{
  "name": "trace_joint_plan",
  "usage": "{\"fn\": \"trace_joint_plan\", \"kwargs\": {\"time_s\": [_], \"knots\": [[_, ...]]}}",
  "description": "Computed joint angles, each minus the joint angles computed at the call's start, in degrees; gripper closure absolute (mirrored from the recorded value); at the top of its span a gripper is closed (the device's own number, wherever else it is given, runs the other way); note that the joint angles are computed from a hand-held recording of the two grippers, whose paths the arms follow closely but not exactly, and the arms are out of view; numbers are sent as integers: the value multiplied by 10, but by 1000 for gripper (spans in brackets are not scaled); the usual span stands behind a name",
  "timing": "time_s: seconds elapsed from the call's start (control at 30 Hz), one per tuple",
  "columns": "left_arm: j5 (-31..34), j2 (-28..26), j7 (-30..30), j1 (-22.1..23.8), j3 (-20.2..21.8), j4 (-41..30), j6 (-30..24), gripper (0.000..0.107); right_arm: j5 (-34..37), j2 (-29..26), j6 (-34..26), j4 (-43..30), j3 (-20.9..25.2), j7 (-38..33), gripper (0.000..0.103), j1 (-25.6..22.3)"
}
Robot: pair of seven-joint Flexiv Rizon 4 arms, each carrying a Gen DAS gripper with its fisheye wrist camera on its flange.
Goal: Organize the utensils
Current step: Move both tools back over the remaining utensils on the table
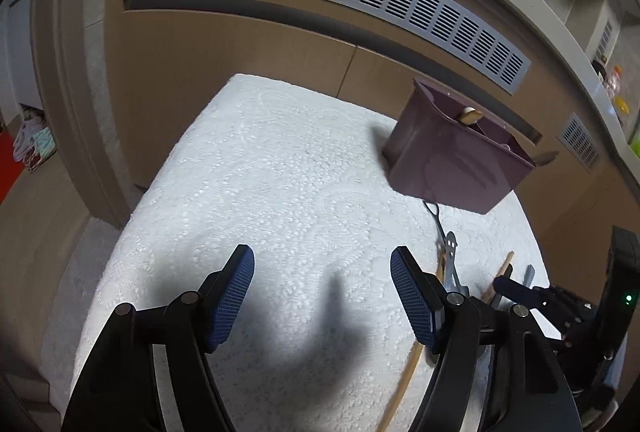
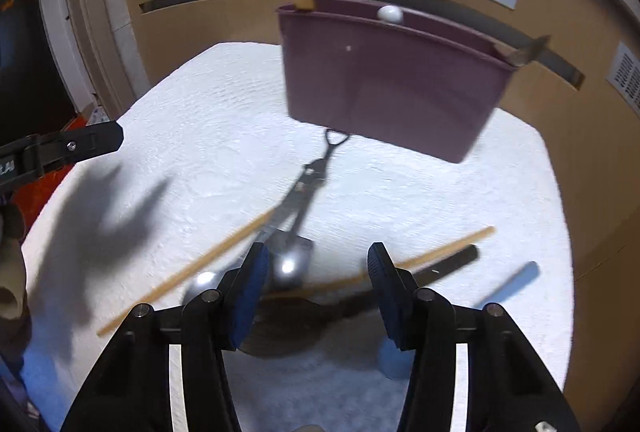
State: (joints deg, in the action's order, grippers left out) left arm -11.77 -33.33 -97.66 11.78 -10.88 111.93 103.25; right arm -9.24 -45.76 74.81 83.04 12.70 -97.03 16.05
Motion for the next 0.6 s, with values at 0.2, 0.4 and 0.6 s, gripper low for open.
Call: {"fn": "trace_joint_plan", "kwargs": {"time_s": [0.2, 0.4, 0.6], "knots": [[18, -5, -1, 39, -41, 8, 5, 34, -9, -18, -39, -31, -23, 54, 63, 26], [26, -9, 10, 41, -53, 2, -11, 34, 6, -24, -49, -42, -2, 41, 61, 15], [14, -12, 35, 13, -42, -11, -37, 34, 11, -16, -37, -20, 6, 6, 65, 5]]}}
